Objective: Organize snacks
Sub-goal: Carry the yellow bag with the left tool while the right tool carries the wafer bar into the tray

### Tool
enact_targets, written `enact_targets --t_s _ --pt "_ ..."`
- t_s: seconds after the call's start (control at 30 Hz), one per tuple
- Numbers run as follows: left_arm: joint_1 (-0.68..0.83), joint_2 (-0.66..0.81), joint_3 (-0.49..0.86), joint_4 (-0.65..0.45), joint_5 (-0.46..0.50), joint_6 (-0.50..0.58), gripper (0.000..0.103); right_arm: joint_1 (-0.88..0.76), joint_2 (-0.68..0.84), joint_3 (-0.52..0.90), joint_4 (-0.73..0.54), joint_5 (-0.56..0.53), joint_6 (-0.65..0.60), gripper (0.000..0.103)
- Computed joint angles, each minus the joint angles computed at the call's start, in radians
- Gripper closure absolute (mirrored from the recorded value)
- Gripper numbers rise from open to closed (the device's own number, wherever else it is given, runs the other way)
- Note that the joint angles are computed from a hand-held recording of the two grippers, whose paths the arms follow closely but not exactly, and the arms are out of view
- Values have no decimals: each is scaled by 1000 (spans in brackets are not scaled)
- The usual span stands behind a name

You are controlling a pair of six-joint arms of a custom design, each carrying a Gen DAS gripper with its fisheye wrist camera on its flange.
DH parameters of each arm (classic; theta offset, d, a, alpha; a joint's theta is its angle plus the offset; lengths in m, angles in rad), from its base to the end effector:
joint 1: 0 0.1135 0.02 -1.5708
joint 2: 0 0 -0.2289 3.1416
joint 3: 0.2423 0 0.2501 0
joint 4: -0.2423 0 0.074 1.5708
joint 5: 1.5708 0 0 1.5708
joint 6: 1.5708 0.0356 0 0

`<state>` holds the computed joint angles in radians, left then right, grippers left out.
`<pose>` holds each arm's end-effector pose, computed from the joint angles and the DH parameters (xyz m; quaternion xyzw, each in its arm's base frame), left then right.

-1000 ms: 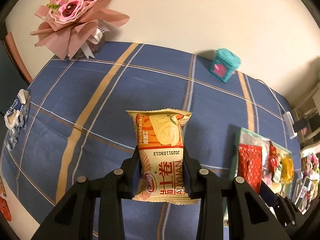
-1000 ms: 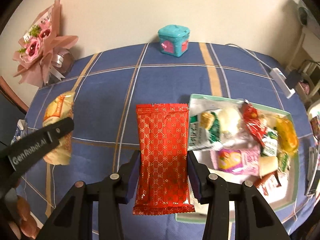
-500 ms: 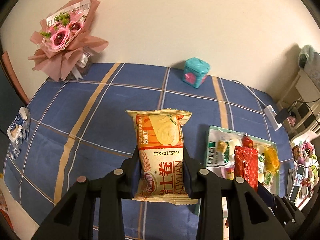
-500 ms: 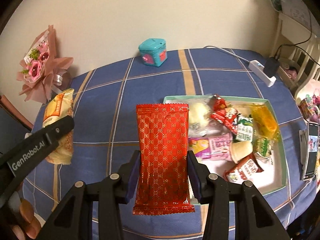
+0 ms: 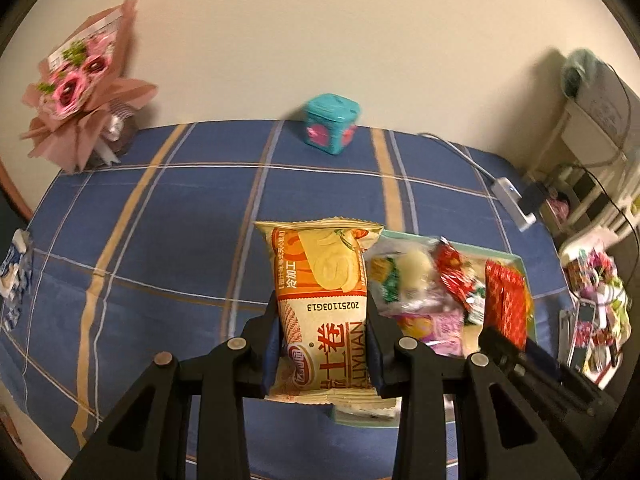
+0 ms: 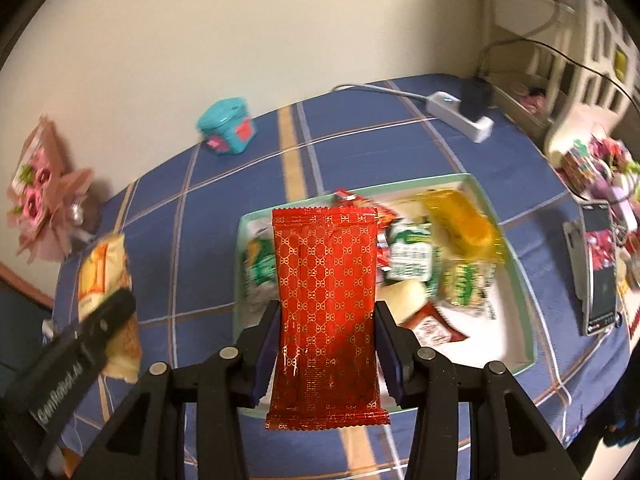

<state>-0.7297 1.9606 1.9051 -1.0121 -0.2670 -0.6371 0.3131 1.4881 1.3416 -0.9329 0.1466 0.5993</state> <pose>0.3081 -0.2630 0.2768 0.0113 0.9604 -0.0558 0.2727 0.2885 0.0879 0.2692 0.1556 0.9549 0.0431 0.2491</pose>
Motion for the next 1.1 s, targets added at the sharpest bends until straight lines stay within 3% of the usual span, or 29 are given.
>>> enact_targets --t_s 0.6,0.8,1.1 --pt "-147 249 329 -102 55 23 66 -384 -182 -119 -17 -99 -113 56" --pt "-174 329 442 -160 42 40 66 -399 -175 -125 -11 -126 -135 55" --pt "-163 372 470 -186 57 40 66 -379 -105 -129 13 -152 -159 55"
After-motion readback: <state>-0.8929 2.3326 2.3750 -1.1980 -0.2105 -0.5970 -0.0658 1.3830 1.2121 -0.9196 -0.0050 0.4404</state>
